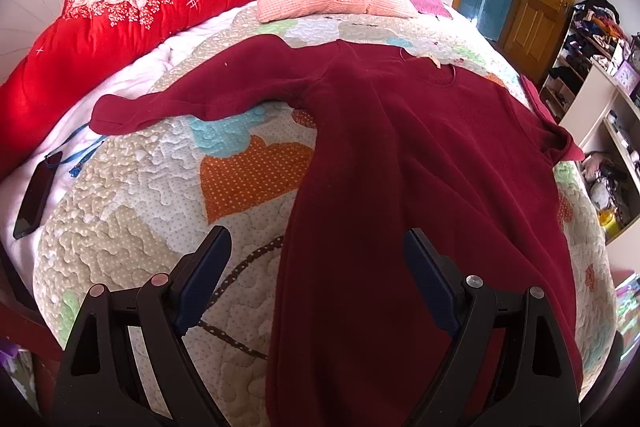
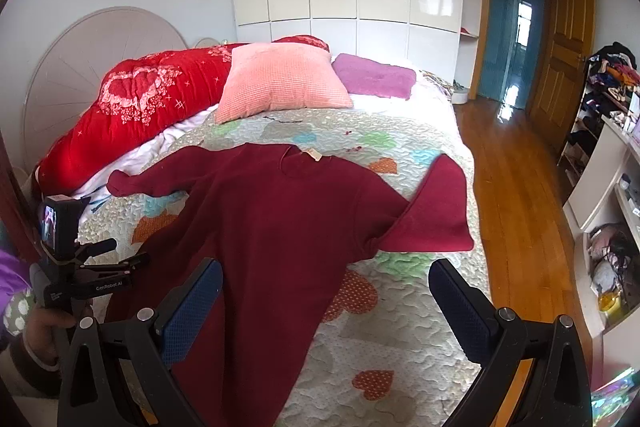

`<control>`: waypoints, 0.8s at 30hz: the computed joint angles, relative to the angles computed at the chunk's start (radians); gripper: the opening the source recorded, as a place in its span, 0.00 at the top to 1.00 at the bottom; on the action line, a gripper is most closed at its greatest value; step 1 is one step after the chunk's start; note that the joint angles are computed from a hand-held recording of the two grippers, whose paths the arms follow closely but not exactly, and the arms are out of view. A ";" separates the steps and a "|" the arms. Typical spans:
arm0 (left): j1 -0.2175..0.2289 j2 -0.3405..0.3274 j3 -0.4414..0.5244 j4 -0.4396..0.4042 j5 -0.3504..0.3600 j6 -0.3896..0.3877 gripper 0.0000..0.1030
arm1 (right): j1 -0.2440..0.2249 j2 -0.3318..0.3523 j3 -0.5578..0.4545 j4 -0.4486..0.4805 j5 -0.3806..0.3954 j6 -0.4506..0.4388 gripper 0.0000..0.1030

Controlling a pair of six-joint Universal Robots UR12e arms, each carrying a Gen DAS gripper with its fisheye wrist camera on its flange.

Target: Fold small clothes

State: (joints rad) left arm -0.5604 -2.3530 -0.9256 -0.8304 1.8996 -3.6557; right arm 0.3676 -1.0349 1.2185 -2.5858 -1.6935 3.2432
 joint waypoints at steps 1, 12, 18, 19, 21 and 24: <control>0.000 0.000 0.001 0.002 0.003 -0.001 0.15 | 0.003 0.010 -0.005 -0.010 -0.002 0.008 0.01; -0.001 -0.032 0.071 0.000 0.016 0.022 0.15 | 0.023 0.129 -0.117 -0.002 -0.011 0.125 0.01; 0.004 -0.053 0.108 0.002 0.015 0.014 0.15 | 0.023 0.173 -0.180 0.032 -0.018 0.148 0.01; 0.006 -0.057 0.116 0.000 0.015 0.011 0.15 | 0.025 0.182 -0.195 0.040 -0.027 0.149 0.01; 0.009 -0.067 0.132 -0.006 0.012 0.006 0.15 | 0.027 0.198 -0.215 0.044 -0.042 0.151 0.01; 0.011 -0.083 0.160 -0.019 0.020 0.004 0.15 | 0.029 0.223 -0.250 0.053 -0.053 0.157 0.01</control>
